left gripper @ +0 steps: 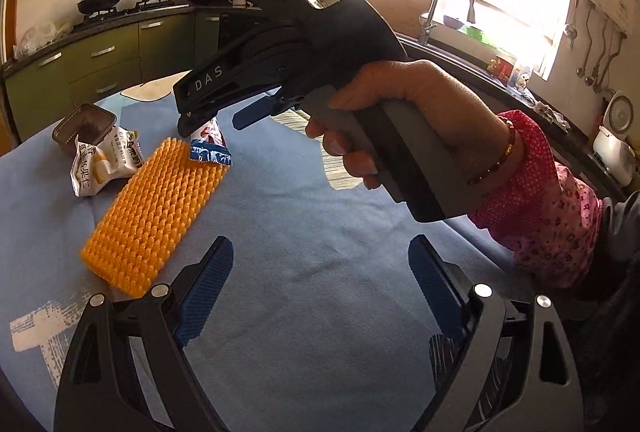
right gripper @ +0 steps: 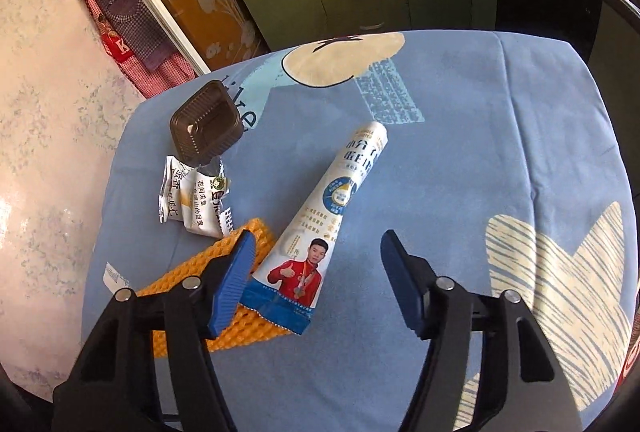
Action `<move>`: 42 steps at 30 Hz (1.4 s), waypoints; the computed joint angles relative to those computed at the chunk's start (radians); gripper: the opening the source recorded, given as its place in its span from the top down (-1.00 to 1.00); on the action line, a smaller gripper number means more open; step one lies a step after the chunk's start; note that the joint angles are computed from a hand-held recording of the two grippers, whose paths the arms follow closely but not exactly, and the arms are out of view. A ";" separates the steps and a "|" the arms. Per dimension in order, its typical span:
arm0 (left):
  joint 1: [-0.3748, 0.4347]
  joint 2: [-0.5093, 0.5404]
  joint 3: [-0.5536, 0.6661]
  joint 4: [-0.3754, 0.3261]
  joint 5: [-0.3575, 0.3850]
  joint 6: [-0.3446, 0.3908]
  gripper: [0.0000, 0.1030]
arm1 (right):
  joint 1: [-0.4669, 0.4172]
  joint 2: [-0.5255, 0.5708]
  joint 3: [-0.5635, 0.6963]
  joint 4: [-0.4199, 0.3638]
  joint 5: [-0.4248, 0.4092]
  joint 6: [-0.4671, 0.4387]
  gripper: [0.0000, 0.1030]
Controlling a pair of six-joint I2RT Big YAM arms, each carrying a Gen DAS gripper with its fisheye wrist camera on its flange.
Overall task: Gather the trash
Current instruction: 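Grasp the white toothpaste tube with the right gripper and lift, then carry the toothpaste tube over the bin and open the right gripper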
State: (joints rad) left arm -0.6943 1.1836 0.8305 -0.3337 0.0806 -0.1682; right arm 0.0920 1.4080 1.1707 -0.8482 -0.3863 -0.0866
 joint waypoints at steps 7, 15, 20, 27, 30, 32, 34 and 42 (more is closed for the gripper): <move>-0.018 0.006 0.011 -0.004 -0.027 0.005 -0.72 | 0.008 0.002 -0.005 -0.001 -0.004 -0.029 0.41; -0.015 0.008 0.010 -0.001 -0.029 0.007 -0.72 | -0.001 -0.092 -0.073 0.072 0.036 -0.066 0.48; -0.013 0.010 0.010 0.001 -0.024 0.007 -0.72 | -0.039 -0.150 -0.110 0.084 0.012 -0.089 0.48; -0.008 0.012 0.012 0.003 -0.020 0.006 -0.72 | -0.157 -0.258 -0.173 0.099 0.010 -0.124 0.48; -0.005 0.012 0.011 0.006 -0.017 0.009 -0.72 | -0.251 -0.296 -0.200 0.105 0.024 -0.139 0.48; -0.004 0.015 0.012 0.004 -0.015 0.010 -0.72 | -0.333 -0.309 -0.212 0.111 0.043 -0.151 0.48; -0.004 0.020 0.014 0.001 -0.014 0.012 -0.72 | -0.422 -0.300 -0.213 0.114 0.061 -0.161 0.48; 0.001 0.028 0.018 -0.001 -0.004 0.008 -0.72 | -0.687 -0.183 -0.187 0.167 0.191 -0.177 0.46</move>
State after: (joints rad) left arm -0.6931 1.2121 0.8484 -0.3348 0.0771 -0.1605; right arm -0.5950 1.2250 0.9837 -0.6809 -0.1956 -0.2639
